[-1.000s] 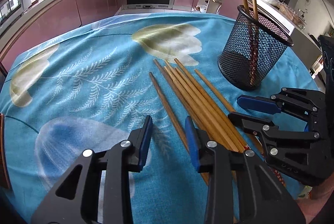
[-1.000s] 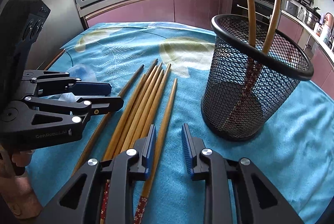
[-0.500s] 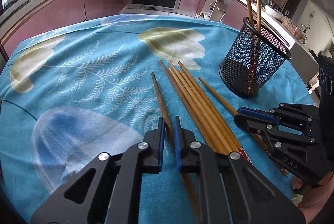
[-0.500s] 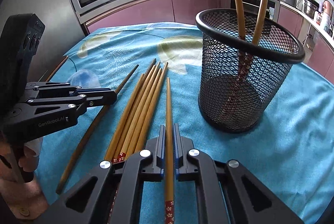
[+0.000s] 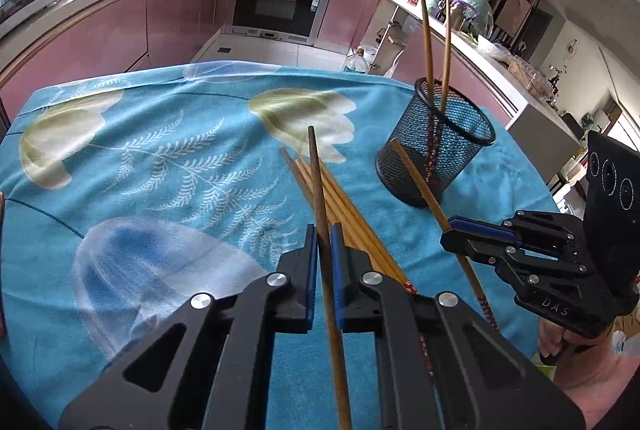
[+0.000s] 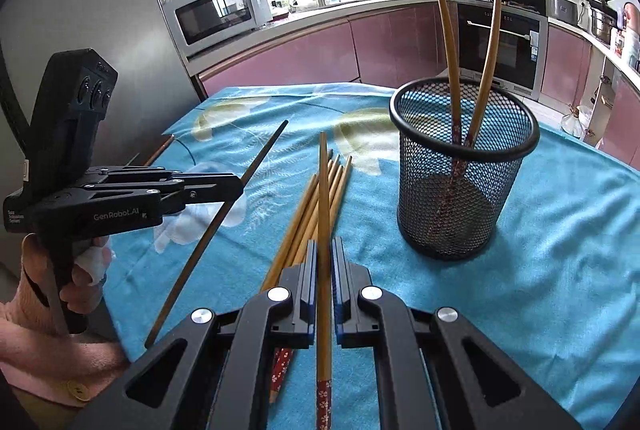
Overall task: Organize utensils
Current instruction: 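Grasp another chopstick with the right tool while the left tool grasps one too, then lower the right tool's chopstick into the mesh cup while the left tool inserts its own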
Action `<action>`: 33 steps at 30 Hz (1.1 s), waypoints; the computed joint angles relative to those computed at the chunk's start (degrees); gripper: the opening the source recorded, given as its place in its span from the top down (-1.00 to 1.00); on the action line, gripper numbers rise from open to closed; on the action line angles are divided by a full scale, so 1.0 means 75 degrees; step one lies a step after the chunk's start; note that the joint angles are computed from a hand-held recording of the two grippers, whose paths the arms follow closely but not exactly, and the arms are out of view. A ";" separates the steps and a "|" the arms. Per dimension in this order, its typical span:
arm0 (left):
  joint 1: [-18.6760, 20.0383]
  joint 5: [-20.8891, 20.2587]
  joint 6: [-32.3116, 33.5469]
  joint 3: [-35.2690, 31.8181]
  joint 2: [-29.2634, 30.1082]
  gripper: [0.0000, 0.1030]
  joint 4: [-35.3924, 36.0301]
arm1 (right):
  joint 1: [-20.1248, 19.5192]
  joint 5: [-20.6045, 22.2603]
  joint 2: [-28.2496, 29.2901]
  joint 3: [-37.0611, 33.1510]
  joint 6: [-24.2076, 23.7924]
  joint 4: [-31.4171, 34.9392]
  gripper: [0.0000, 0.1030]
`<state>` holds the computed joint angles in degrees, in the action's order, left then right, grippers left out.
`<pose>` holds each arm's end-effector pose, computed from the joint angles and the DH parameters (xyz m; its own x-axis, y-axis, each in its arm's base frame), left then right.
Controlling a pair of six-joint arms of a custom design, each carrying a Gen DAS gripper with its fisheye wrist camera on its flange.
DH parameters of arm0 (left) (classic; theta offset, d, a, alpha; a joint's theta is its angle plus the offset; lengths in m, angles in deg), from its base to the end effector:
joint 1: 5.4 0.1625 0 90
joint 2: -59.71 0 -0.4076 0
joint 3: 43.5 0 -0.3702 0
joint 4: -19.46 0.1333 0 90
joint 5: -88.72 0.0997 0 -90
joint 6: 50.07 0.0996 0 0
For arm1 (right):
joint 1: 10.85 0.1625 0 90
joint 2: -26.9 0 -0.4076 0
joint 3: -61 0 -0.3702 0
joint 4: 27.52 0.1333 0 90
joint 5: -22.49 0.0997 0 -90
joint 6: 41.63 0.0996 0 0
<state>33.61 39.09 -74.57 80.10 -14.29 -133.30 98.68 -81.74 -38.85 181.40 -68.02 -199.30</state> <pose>-0.2381 -0.4474 0.2212 -0.8544 0.2001 -0.4795 0.4421 0.7647 -0.4687 0.2745 -0.4484 0.1917 -0.7197 -0.5685 0.3987 -0.6892 0.6543 -0.3113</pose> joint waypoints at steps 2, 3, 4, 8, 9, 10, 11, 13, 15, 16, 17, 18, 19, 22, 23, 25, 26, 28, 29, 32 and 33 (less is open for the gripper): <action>-0.0094 -0.0079 0.0092 0.0018 -0.0102 0.86 -0.0093 | 0.0003 0.0168 -0.0151 0.0018 0.0024 0.0024 0.89; -0.0143 -0.0120 0.0140 0.0026 -0.0159 0.86 -0.0140 | 0.0003 0.0254 -0.0215 0.0020 0.0024 0.0026 0.89; -0.0196 -0.0148 0.0181 0.0029 -0.0211 0.86 -0.0180 | -0.0001 0.0336 -0.0285 0.0037 0.0016 0.0005 0.89; -0.0339 -0.0364 0.0334 0.0018 -0.0433 0.87 -0.0382 | 0.0022 0.0486 -0.0400 0.0000 0.0064 -0.0129 0.89; -0.0380 -0.0404 0.0376 0.0015 -0.0483 0.87 -0.0429 | 0.0011 0.0551 -0.0448 0.0004 0.0065 -0.0152 0.89; -0.0425 -0.0447 0.0434 0.0010 -0.0534 0.87 -0.0483 | 0.0005 0.0608 -0.0486 -0.0001 0.0068 -0.0179 0.89; -0.0461 -0.0515 0.0500 0.0001 -0.0582 0.87 -0.0540 | -0.0027 0.0678 -0.0549 0.0001 0.0053 -0.0196 0.89; -0.0506 -0.0711 0.0595 -0.0045 -0.0662 0.87 -0.0638 | -0.0050 0.0816 -0.0653 0.0010 0.0063 -0.0253 0.89; -0.0558 -0.0810 0.0684 -0.0085 -0.0733 0.87 -0.0728 | -0.0045 0.0882 -0.0729 0.0006 0.0055 -0.0362 0.89; -0.0581 -0.0859 0.0738 -0.0104 -0.0765 0.87 -0.0789 | -0.0056 0.0943 -0.0777 0.0005 0.0039 -0.0401 0.89; -0.0607 -0.0880 0.0780 -0.0130 -0.0787 0.87 -0.0840 | -0.0060 0.1001 -0.0793 -0.0018 0.0042 -0.0435 0.89; -0.0635 -0.0885 0.0830 -0.0149 -0.0807 0.87 -0.0906 | -0.0071 0.1063 -0.0826 -0.0038 0.0042 -0.0455 0.89; -0.0647 -0.0868 0.0893 -0.0180 -0.0808 0.87 -0.0979 | -0.0084 0.1111 -0.0854 -0.0045 0.0032 -0.0487 0.89; -0.0573 -0.1163 0.1001 -0.0282 -0.0828 0.87 -0.1253 | -0.0110 0.1204 -0.0930 -0.0122 0.0010 -0.0539 0.89; -0.0552 -0.1204 0.1027 -0.0325 -0.0814 0.87 -0.1314 | -0.0116 0.1236 -0.0942 -0.0169 0.0012 -0.0516 0.89; -0.0566 -0.1168 0.1123 -0.0425 -0.0756 0.87 -0.1409 | -0.0100 0.1230 -0.0944 -0.0251 -0.0020 -0.0557 0.89; -0.0573 -0.1173 0.1188 -0.0481 -0.0724 0.87 -0.1471 | -0.0071 0.1224 -0.0933 -0.0297 -0.0040 -0.0566 0.89; -0.0580 -0.1191 0.1274 -0.0634 -0.0635 0.87 -0.1521 | -0.0028 0.1186 -0.0958 -0.0393 -0.0121 -0.0569 0.89; -0.0599 -0.1178 0.1346 -0.0712 -0.0584 0.87 -0.1572 | 0.0006 0.1157 -0.0963 -0.0460 -0.0157 -0.0552 0.89; -0.0626 -0.1209 0.1572 -0.0994 -0.0381 0.87 -0.1710 | 0.0083 0.1186 -0.1009 -0.0632 -0.0255 -0.0524 0.89; -0.0647 -0.1196 0.1674 -0.1095 -0.0310 0.87 -0.1770 | 0.0121 0.1168 -0.1017 -0.0696 -0.0306 -0.0534 0.89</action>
<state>28.75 30.12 -62.02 71.88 -16.61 -146.57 99.59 -72.97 -46.48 176.18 -70.32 -203.30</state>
